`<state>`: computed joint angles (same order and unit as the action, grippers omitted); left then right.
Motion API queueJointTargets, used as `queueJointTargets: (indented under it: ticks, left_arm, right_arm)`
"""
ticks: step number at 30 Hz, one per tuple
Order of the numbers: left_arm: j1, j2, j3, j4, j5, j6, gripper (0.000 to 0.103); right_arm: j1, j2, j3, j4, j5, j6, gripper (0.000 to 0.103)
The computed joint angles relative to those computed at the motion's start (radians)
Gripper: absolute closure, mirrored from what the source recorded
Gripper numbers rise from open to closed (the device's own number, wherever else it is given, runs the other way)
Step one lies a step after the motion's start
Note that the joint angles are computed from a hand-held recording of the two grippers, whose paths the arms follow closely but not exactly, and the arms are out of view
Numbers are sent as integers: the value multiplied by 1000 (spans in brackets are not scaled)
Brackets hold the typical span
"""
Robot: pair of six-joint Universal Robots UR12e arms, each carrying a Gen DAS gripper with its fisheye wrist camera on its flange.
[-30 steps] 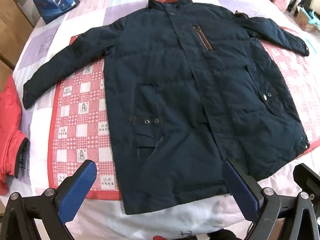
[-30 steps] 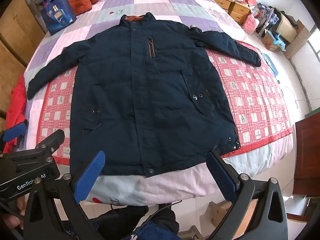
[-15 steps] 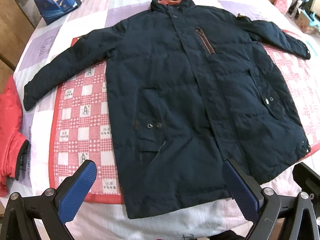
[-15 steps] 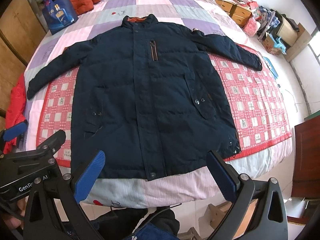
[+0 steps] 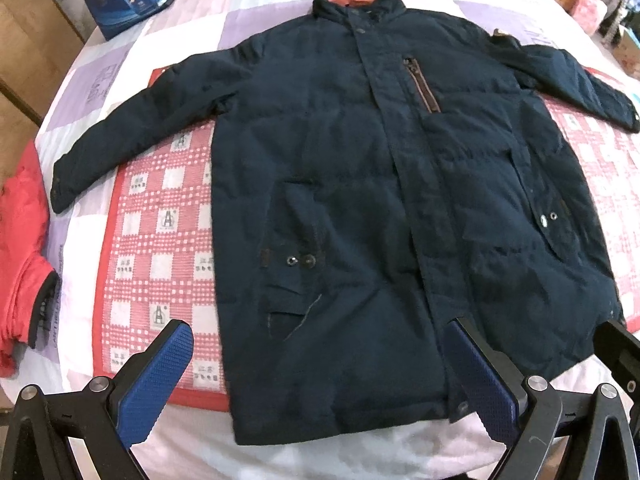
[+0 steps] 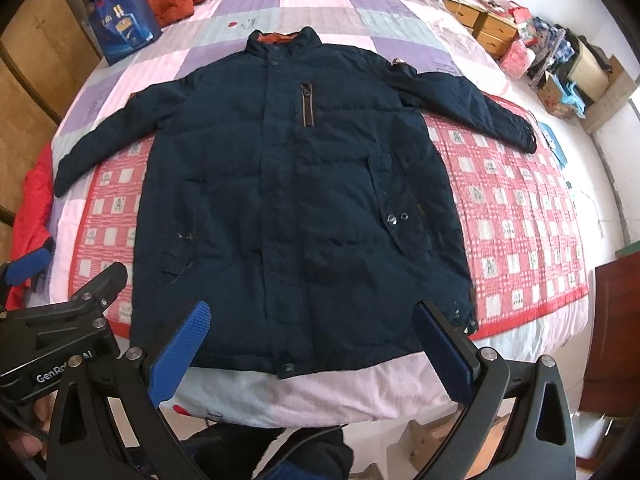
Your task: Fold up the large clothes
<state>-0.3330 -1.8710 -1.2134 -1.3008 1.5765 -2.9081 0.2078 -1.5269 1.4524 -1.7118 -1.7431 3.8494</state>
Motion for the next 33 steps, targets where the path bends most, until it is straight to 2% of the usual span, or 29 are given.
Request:
queueJointTargets:
  ticks: [5,12,16,20,23,27,31,33]
  left_arm:
    - [-31,-23,25,-2,40,-70,0]
    - [-70,-55,59,8,78,-166,0]
    - [-78,-79,72,18,81,-206,0]
    - [-75,-111,71,63,89,-206,0]
    - [-67,-153,72,111,98,-194,0]
    - [-50,-219,81,187,94,-170,0]
    - [-45,-309,128,268,117,-121,0]
    - [-40,-352,156,283,119,-124,0]
  right_arm:
    - [-55,-21,32,-24,29,-90,0]
    - [-112,-31,57,-78,11,-225,0]
    - [-143,-28,78,-120,27,-295,0]
    - [-170,-5,98,-160,20,-339,0]
    - [-191,22,120,-228,21,-361,0]
    - [-221,96,135,-327,41,-408,0]
    - [-225,178,127,-439,27,-467,0]
    - [-227,216,130,-503,13,-499,0]
